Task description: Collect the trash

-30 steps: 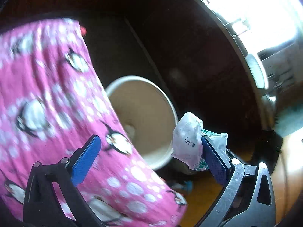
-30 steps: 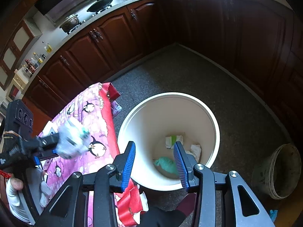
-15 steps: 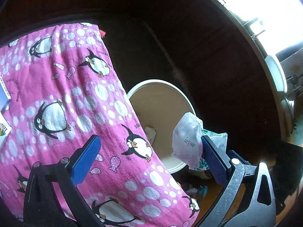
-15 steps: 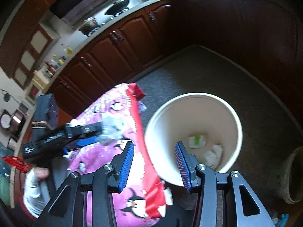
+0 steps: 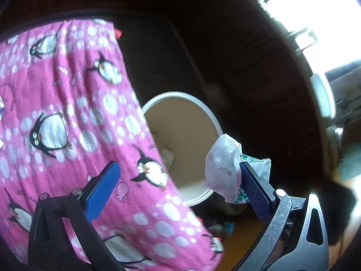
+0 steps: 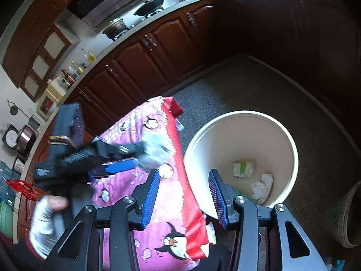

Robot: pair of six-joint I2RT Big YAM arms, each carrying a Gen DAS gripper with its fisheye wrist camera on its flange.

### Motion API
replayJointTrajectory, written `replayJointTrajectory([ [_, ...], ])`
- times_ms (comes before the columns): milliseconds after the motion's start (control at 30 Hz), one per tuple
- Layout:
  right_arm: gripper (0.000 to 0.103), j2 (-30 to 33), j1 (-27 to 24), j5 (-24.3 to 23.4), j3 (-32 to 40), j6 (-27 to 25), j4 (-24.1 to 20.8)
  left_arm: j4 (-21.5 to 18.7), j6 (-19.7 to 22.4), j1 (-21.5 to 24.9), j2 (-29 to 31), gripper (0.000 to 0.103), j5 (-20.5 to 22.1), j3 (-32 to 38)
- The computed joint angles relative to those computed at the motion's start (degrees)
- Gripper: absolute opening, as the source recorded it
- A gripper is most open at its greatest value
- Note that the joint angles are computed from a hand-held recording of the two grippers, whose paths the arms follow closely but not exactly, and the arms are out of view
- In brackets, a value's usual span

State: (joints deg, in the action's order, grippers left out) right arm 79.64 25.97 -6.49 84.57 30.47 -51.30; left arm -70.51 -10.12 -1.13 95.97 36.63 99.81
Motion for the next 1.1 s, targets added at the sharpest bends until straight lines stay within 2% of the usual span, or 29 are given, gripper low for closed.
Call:
replayJointTrajectory([
  [33,0.043,0.01,-0.27,0.03,-0.19,0.28,-0.17,2.22,0.38,0.00,-0.39,0.103,0.42,-0.59],
  [67,0.043,0.11,-0.39,0.20,-0.13,0.56,-0.51,1.56,2.51,-0.35,0.34,0.103,0.05,-0.04],
  [100,0.043,0.10,-0.48,0.38,-0.17,0.91,-0.83,-1.98,4.23,-0.54,1.81,0.103,0.38,1.46],
  [133,0.043,-0.18,-0.62,0.30,-0.48,1.10,-0.71,-2.64,3.37,-0.21,1.90,0.103,3.16,1.08],
  [200,0.043,-0.70,-0.77,0.31,-1.06,0.75,-0.34,1.30,2.25,-0.02,0.11,0.103,6.38,-1.34],
  [233,0.043,-0.67,-0.91,0.58,-1.12,0.54,-0.78,2.44,3.82,-0.54,-0.08,0.103,5.00,-1.49],
  [300,0.043,-0.51,-1.22,0.94,-1.02,0.83,-1.75,-2.24,6.47,-1.18,2.27,0.103,1.73,1.17],
  [367,0.043,-1.39,-1.46,0.68,-1.79,0.82,-1.18,-0.98,4.35,-0.53,1.91,0.103,4.70,0.61],
  [400,0.043,-1.73,-1.56,0.50,-2.09,0.44,-0.93,-0.21,4.53,-0.41,1.66,0.103,4.78,0.38],
  [467,0.043,-1.65,-1.72,0.25,-1.95,0.13,-1.38,-2.32,6.48,-0.80,2.94,0.103,0.81,1.92],
  [500,0.043,-1.77,-1.81,-0.24,-2.09,0.28,-1.08,-3.48,6.69,-0.69,3.60,0.103,0.49,2.35],
  [600,0.043,-2.68,-1.88,-3.52,-3.02,0.79,1.77,-3.67,5.59,-0.25,3.79,0.103,1.28,1.61],
  [800,0.043,-1.40,-0.63,-5.29,-1.44,0.82,3.30,-5.22,5.73,-1.39,4.00,0.103,3.36,1.80],
  [900,0.043,0.55,-0.43,-4.05,-0.63,0.73,2.58,-6.74,5.55,-2.16,4.43,0.103,6.08,2.21],
  [1000,0.043,3.50,-1.06,0.53,0.70,1.71,-2.22,-8.57,5.54,-2.03,4.64,0.103,8.17,3.59],
  [1100,0.043,2.94,-2.25,0.33,-1.00,4.77,-1.69,-9.78,6.73,-0.94,4.54,0.103,8.75,3.76],
])
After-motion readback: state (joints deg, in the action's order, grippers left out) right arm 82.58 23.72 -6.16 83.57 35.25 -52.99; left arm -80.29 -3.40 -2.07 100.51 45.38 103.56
